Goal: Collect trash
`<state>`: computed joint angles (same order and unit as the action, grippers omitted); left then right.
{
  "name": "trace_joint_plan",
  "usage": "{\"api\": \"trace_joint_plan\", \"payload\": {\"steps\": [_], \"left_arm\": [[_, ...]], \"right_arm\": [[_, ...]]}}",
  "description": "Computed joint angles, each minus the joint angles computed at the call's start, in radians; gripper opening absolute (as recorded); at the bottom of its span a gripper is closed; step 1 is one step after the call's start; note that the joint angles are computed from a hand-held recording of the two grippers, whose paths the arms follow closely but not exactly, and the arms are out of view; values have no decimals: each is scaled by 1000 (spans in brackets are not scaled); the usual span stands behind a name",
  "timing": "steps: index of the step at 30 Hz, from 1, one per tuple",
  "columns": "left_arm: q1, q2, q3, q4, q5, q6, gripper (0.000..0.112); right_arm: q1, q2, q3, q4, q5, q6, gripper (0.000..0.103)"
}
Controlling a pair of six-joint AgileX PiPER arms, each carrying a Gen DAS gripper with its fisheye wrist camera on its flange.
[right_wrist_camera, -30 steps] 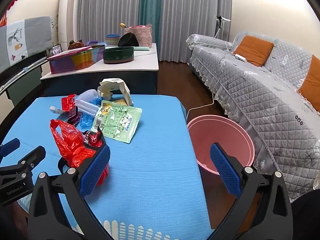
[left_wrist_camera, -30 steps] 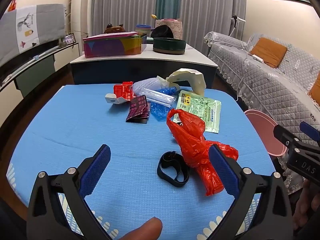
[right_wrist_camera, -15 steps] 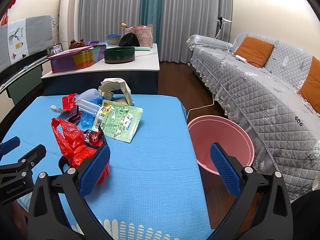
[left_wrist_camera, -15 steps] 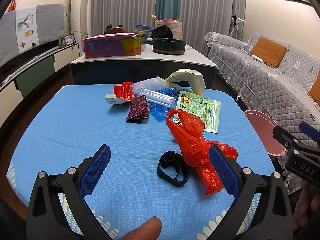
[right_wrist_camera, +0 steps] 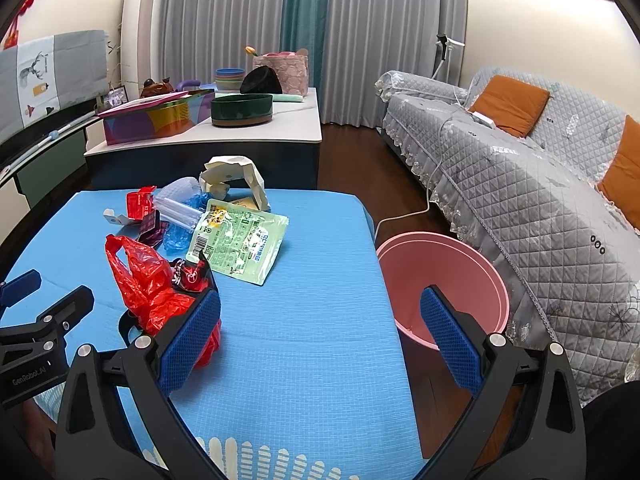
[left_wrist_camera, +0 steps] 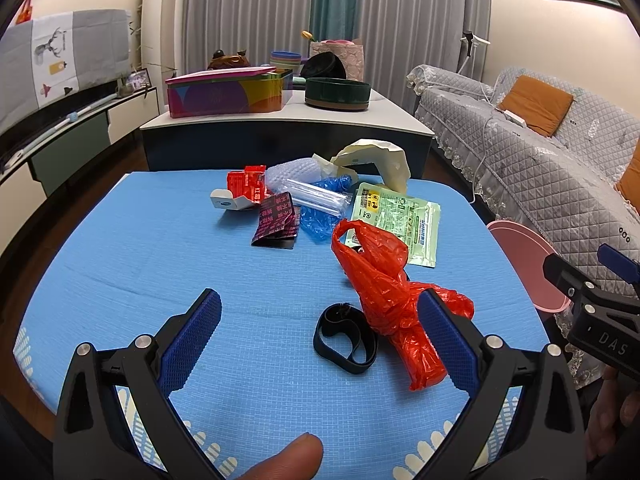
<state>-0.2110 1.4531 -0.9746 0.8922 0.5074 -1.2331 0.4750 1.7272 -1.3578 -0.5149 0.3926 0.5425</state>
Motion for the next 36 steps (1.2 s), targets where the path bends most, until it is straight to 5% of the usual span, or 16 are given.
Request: {"api": "trace_joint_plan", "payload": {"steps": [28, 36], "left_arm": [[-1, -2, 1, 4, 1, -6, 95], [39, 1, -20, -26, -1, 15, 95]], "right_arm": [[11, -2, 1, 7, -2, -3, 98], [-2, 11, -9, 245, -40, -239, 90]]}}
